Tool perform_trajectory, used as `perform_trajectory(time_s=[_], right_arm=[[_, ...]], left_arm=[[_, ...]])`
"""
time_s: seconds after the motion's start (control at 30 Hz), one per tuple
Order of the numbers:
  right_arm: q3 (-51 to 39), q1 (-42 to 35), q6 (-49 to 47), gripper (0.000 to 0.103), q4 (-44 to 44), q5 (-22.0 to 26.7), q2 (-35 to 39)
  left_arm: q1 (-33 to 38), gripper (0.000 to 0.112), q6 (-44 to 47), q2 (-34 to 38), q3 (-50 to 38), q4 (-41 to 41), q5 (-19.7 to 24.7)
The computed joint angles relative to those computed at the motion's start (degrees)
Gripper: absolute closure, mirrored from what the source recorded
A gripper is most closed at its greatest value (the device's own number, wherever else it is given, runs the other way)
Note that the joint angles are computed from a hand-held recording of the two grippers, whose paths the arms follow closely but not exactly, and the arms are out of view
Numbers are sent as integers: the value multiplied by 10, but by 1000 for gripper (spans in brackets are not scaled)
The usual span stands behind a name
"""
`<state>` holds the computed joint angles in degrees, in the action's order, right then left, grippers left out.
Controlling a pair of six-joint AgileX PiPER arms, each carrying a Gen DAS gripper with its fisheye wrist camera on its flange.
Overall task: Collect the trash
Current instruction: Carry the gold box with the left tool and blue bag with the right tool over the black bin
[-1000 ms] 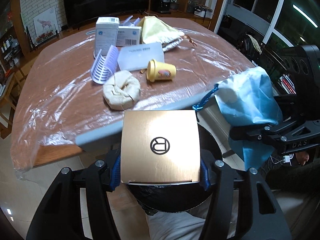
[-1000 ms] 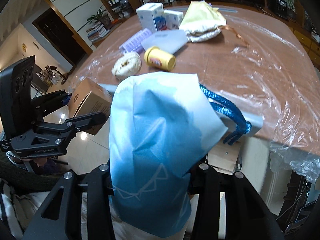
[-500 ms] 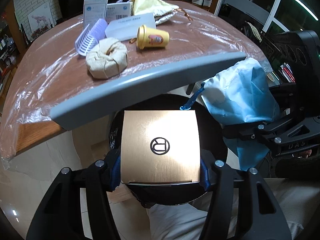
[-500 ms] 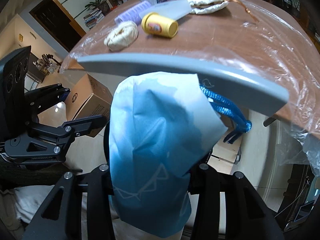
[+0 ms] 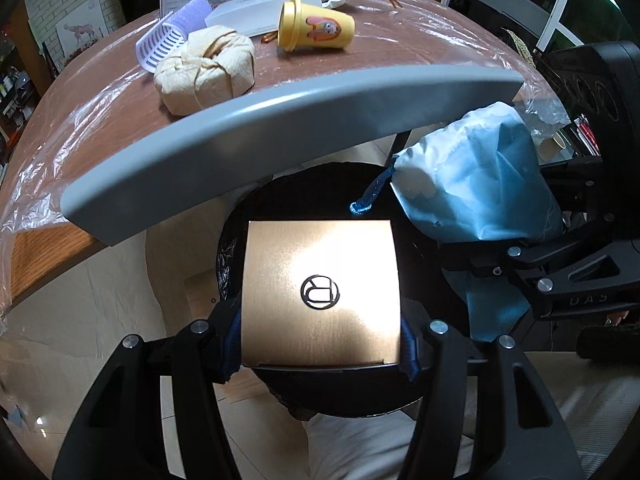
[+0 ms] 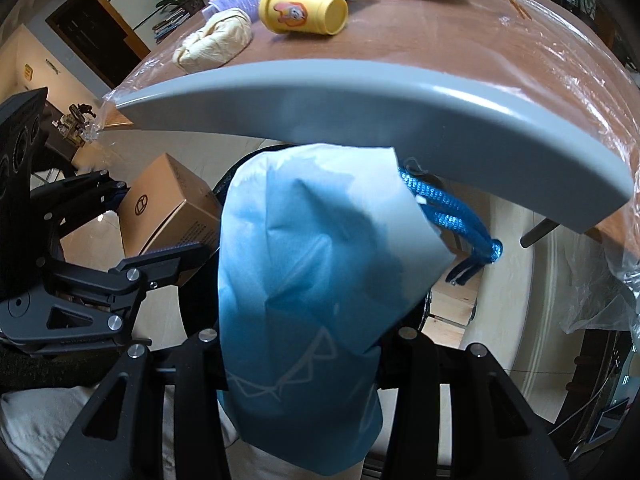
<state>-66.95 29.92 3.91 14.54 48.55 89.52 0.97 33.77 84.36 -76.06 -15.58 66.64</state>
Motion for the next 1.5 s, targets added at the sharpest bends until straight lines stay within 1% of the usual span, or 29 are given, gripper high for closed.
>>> perform_trajectory(time_s=[0.03,0.37,0.43,0.73,1.1,1.23,1.5], right_arm=[[-12,3,7,59,-4,5,6],[-23,11,21,59,-16,-3,33],[-23,11,23,59,-18,-4,37],[-37,8,20,59,-15,2,59],[-36,-6,3,59,-1,4,62],[-37,-9,2,59,0,6,63],[-41,-8,5,59,-4,11,67]], left_arm=[[0,53,1,1,1,1,-2],[0,53,10,8,20,9,-19],[-22,53,-13,12,19,19,-28],[-36,53,-26,22,28,29,-45],[-46,53,-38,26,8,39,-30],[-51,53,-37,25,19,40,-41],[-52,53,-38,27,20,42,-42]])
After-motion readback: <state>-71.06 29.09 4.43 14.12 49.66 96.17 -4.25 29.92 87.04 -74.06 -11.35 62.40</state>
